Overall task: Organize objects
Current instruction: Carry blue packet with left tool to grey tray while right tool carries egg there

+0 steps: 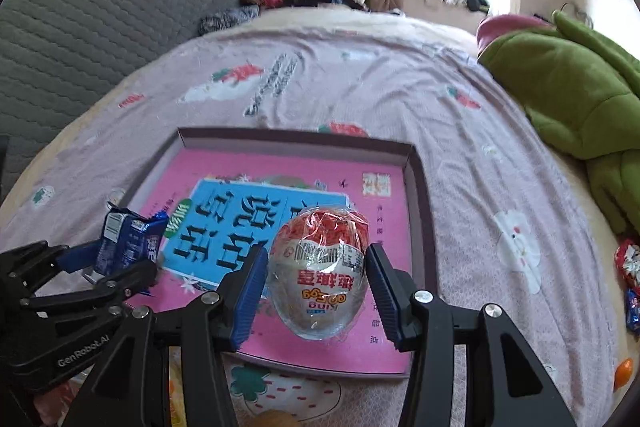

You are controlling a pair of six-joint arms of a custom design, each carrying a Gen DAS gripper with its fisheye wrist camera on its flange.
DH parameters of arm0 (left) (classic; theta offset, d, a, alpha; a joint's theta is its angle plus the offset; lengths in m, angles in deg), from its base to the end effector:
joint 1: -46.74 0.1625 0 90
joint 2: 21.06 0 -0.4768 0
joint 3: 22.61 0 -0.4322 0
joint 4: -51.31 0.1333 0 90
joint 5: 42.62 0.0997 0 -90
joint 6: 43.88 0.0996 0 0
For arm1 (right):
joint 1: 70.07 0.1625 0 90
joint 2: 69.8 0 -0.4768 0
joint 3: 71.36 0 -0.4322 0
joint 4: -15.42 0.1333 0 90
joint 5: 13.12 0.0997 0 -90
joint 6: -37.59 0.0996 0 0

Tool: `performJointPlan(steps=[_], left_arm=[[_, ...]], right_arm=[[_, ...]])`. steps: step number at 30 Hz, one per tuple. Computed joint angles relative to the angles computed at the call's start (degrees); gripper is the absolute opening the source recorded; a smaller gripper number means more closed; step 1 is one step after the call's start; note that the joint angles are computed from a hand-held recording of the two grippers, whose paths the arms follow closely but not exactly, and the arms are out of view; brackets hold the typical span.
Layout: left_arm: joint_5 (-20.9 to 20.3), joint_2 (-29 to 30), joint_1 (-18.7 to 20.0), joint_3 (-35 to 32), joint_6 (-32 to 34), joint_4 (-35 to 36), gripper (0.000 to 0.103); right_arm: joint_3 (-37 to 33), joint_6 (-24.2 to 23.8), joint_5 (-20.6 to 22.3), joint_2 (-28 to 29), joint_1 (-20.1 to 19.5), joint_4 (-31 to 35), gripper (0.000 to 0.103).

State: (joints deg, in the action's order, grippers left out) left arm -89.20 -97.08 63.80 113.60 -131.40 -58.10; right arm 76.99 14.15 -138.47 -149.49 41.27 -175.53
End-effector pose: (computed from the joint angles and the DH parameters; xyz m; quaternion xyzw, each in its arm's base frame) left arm -0.2833 -0.2980 0.1303 0.0173 0.8802 -0.2868 0.3778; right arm 0.2052 -0.3174 0.2136 0.2706 -0.8784 0.2596 0.2964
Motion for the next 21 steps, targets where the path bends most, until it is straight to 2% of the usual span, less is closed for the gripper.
performJointPlan(steps=[10,15,21], left_arm=[[-1.29,0.51,4.38,0.02,2.65,-2.86,0.054],[-1.41,1.00,4.94,0.30,2.68,-3.25,0.054],[-1.73,0.96,4.85,0.07,2.30,-2.45,0.055]], right_arm=[[-1.96,0.51,-3.66,3.81,-1.00,2.54,0.051],[-2.22,2.55,-1.78,3.31,-2.23,4.50,0.051],[-2.55,4.03,-1.82,3.14,-2.26,6.31,0.051]])
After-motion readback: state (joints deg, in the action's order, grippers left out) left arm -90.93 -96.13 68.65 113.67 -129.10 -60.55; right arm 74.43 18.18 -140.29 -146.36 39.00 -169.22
